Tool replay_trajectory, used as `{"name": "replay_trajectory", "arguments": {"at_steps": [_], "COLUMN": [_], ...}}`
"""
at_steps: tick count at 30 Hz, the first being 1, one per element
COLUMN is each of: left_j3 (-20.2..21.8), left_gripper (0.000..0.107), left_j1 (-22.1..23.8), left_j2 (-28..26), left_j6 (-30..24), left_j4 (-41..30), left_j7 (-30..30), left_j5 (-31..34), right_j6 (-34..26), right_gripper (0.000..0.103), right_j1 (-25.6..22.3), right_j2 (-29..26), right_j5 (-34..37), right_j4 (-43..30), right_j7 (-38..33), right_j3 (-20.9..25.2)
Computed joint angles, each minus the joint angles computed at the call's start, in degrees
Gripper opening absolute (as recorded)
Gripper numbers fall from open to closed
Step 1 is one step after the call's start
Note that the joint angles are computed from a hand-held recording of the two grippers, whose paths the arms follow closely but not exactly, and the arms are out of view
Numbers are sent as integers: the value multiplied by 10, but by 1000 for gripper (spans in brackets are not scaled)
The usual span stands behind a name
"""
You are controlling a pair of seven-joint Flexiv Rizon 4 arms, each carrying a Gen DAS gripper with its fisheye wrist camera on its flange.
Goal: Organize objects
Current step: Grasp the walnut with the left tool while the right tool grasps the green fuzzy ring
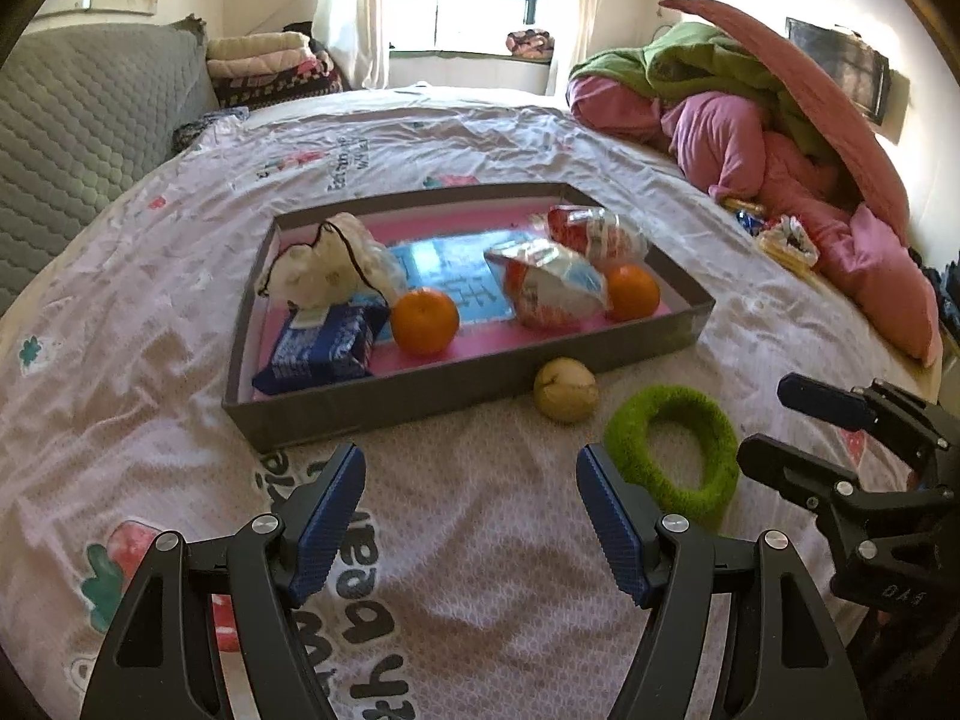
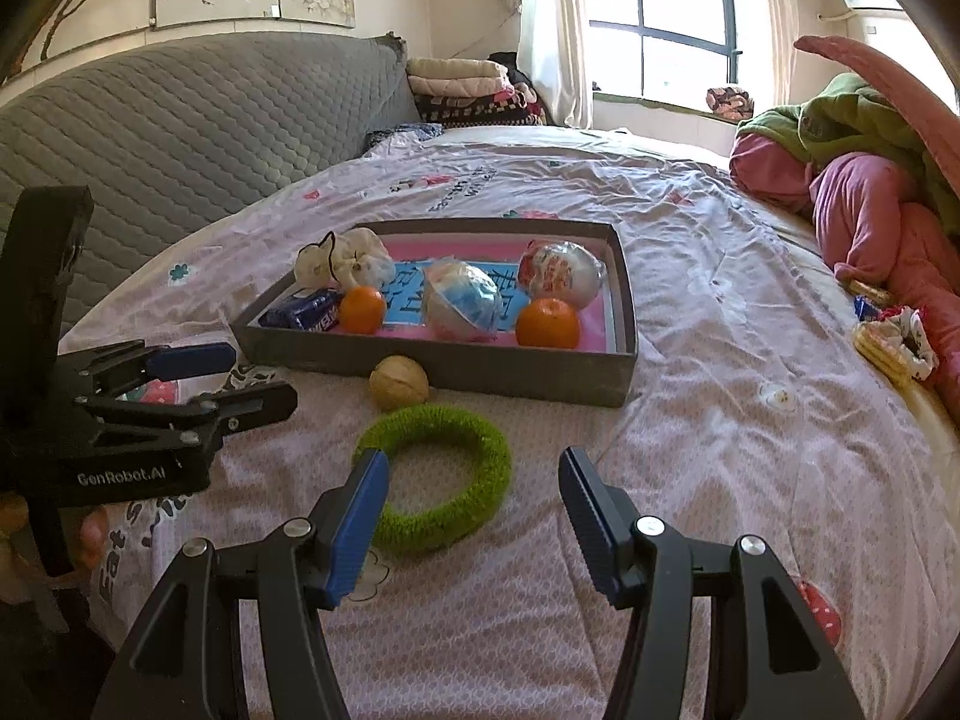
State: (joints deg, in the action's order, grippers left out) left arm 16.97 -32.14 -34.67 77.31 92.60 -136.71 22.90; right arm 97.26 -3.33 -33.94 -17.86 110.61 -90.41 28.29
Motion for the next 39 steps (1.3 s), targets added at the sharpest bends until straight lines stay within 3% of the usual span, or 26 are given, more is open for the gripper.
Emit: {"name": "replay_trajectory", "arguments": {"at_steps": [6, 10, 15, 34, 39], "left_j3": [-16, -23, -27, -47, -51], "left_gripper": [74, 74, 74, 74, 74], "left_j1": [10, 15, 20, 42, 46], "left_j2": [-12, -20, -30, -74, -84], "left_j6": [-5, -6, -7, 7, 12], "left_j4": [-5, -9, -15, -54, -63], "left_j7": [20, 33, 46, 112, 130], "left_j5": [-10, -22, -38, -109, -129], "right_j6": [-11, -11, -18, -56, -63], "right_gripper": [59, 59, 59, 58, 52], "right_j1": [5, 37, 46, 54, 57], "right_j2": [-1, 3, -3, -26, -29], "right_j5": [6, 14, 21, 45, 53], "right_j4": [2, 0, -8, -46, -52], "right_j7": [-2, 6, 7, -20, -36], "right_j3": [-3, -40, -51, -49, -48]}}
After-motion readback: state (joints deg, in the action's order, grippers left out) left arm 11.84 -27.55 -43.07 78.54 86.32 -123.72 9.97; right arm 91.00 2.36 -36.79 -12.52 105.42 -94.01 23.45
